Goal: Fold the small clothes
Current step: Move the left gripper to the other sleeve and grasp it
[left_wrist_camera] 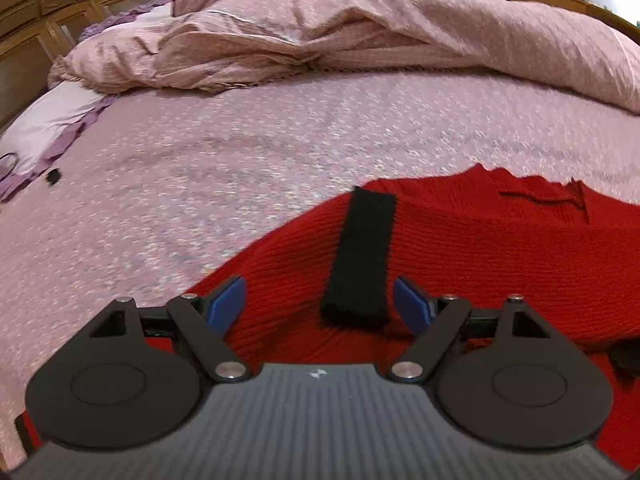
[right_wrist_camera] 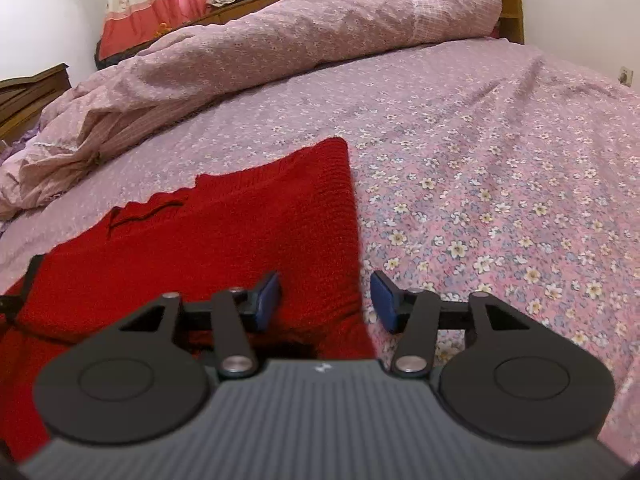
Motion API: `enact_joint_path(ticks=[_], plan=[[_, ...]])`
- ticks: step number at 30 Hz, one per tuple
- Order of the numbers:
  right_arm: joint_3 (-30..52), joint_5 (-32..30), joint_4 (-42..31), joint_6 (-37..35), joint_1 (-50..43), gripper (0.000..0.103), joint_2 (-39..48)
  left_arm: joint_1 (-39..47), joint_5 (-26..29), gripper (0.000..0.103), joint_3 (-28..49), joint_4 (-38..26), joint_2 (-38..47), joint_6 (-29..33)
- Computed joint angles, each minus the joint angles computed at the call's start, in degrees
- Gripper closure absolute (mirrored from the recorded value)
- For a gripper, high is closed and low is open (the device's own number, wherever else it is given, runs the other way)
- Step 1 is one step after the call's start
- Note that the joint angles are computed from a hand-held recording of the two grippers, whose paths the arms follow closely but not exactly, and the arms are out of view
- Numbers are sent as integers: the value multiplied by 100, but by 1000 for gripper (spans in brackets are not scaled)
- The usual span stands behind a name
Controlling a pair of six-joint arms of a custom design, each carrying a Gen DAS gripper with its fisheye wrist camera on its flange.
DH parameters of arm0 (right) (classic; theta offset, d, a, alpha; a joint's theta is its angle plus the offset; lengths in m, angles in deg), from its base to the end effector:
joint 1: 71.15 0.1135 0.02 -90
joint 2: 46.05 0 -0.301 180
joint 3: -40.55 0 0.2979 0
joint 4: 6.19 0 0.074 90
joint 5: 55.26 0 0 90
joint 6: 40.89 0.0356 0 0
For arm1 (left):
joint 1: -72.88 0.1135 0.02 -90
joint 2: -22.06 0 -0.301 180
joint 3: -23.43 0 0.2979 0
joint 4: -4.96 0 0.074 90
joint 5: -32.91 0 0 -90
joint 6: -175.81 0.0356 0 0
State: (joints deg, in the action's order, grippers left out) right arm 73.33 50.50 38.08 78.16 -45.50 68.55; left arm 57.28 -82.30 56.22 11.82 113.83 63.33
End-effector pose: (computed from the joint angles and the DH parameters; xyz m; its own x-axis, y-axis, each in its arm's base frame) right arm 0.2508 0.1097 0.0263 -0.5883 0.2359 -0.7735 0.0723 0.9680 0.2403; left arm 0.2430 -0.0521 0.0752 -0.6992 -0.1640 -0.6959 -0.2986 0.9514 0.0759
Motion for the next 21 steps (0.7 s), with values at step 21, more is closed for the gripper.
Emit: enact_joint_path(ticks=[21], plan=[[-895,576,-821,301,1186,48,-2070,356,-225,18,-1245,-3466,-4566,-926]])
